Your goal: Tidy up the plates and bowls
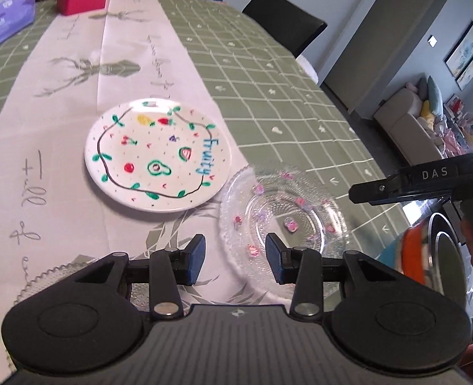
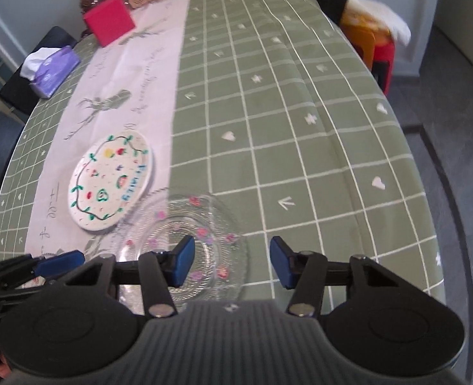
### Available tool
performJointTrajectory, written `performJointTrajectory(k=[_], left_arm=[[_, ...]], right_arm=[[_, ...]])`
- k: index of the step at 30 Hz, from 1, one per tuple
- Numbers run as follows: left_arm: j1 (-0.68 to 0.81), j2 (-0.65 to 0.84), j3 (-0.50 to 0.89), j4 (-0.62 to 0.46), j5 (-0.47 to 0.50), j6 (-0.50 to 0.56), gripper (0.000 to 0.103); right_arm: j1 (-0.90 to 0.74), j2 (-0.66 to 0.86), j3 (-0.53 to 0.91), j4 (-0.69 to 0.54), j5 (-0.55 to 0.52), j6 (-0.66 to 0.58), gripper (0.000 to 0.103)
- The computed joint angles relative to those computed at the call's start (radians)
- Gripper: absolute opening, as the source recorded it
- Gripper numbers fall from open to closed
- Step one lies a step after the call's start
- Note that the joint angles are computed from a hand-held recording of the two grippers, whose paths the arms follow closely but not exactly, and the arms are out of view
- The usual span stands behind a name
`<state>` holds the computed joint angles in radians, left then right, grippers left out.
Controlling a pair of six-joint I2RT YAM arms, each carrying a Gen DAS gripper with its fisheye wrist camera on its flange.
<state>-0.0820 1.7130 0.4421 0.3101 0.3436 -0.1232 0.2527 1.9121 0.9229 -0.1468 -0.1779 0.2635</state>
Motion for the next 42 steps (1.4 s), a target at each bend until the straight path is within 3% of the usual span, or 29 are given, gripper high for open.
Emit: performJointTrajectory(k=[2, 7, 11, 20, 25, 29, 42], left_arm=[[0.001, 0.042, 0.029, -0.004, 0.0, -0.011, 0.047], [0.0, 0.097, 0.076, -0.036, 0.023, -0.022, 0.045], [0.004, 0.112, 0.094, -0.044, 0.036, -0.029, 0.04], [0.03, 0.144, 0.115, -0.036, 0.069, -0.077, 0.027], [0.026, 0.141, 0.111, -0.033, 0.067, -0.093, 0.025], [0.025, 0.147, 0.114, -0.042, 0.077, -0.101, 0.016], [0.028, 0.132, 0.092, -0.019, 0.072, -0.153, 0.012]], right_arm=[[-0.029, 0.044, 0.037, -0.03, -0.049, 0.006, 0.035], [-0.027, 0.099, 0.091, -0.075, -0.053, -0.008, 0.035], [-0.034, 0.128, 0.119, -0.103, -0.072, -0.017, 0.024], [-0.028, 0.16, 0.146, -0.126, -0.089, 0.001, 0.02], [-0.036, 0.175, 0.15, -0.129, -0.102, 0.01, 0.016], [-0.043, 0.183, 0.151, -0.128, -0.133, 0.022, 0.012], [-0.032, 0.139, 0.103, -0.07, -0.109, 0.03, 0.01]])
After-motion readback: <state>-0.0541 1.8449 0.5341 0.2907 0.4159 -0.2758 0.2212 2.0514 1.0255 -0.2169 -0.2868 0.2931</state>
